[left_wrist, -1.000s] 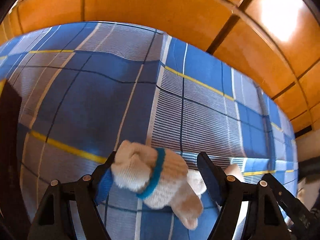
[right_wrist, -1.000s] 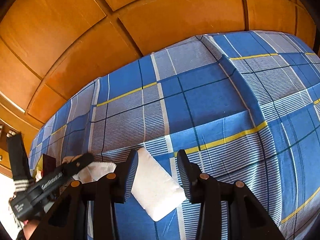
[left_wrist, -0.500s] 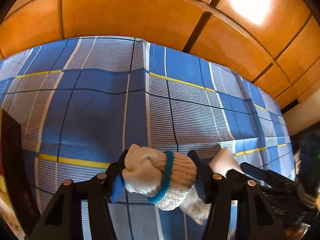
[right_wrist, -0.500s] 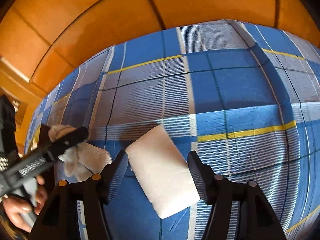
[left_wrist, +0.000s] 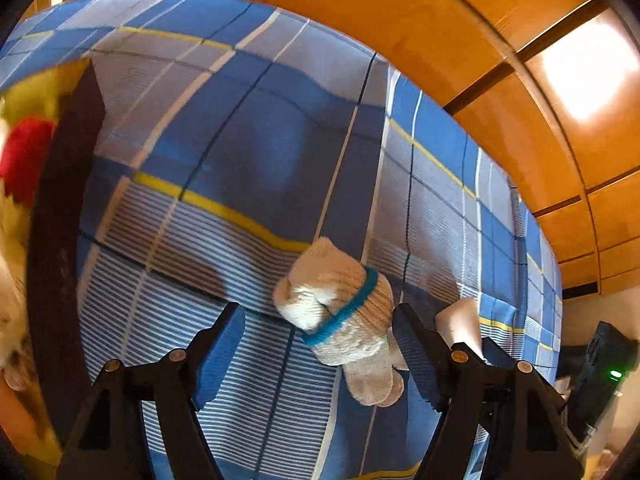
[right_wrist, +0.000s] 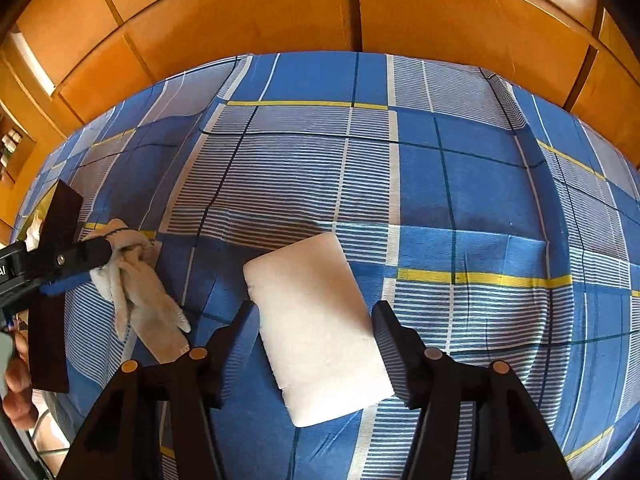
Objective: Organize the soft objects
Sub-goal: 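Grasp the white sponge block with the right gripper while the left lifts the knitted toy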
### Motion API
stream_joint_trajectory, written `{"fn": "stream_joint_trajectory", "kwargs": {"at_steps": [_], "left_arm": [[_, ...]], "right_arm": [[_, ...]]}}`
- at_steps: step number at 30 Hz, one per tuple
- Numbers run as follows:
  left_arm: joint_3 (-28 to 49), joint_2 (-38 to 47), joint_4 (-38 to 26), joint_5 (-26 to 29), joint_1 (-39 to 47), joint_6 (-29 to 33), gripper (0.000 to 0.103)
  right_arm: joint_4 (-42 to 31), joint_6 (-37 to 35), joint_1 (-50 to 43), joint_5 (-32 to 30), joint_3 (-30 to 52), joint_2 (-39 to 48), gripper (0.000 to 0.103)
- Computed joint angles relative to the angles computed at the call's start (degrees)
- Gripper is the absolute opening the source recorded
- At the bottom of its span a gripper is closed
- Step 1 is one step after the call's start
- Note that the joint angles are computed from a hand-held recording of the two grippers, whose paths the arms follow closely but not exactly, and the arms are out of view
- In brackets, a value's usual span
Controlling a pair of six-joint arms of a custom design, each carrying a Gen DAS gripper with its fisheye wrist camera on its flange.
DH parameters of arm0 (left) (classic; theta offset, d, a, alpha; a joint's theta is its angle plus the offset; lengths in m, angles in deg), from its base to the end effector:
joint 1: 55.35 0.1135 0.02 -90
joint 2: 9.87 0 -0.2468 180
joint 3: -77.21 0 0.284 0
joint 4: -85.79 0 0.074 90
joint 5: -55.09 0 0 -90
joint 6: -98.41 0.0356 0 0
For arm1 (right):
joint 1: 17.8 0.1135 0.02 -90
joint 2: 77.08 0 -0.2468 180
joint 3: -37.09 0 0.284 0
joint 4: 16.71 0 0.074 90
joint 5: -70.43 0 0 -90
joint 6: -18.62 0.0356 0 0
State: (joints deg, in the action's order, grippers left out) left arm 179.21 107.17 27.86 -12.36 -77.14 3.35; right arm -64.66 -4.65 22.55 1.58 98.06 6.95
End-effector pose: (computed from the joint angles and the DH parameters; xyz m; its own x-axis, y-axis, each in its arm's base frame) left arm 0.4014 -0.1752 0.1574 -0.9238 0.2816 -0.2594 0.3671 0.8440 -0.3911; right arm 0.2297 0.1783 0.1464 -0.7572 0.4809 -0.4420 0.4588 0.8732 0.1641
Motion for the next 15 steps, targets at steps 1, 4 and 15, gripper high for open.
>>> {"fn": "stream_joint_trajectory", "kwargs": {"at_steps": [1,4,15], "left_arm": [[-0.8,-0.3,0.7,-0.5,-0.8,-0.7,0.076],[-1.6,-0.5,2.3,-1.7,-2.4,-1.8,0.076],[-9.1,-6.1,10.6,-4.0,-6.4,9.2,0.038]], "right_arm": [[-0.2,-0.2,-0.1,-0.1,0.1,0.1,0.059],[-0.8,-0.3,0.0,0.0,0.5,0.3,0.059],[1.0,-2.0,-0.8,-0.6,0.0,0.9,0.059]]}}
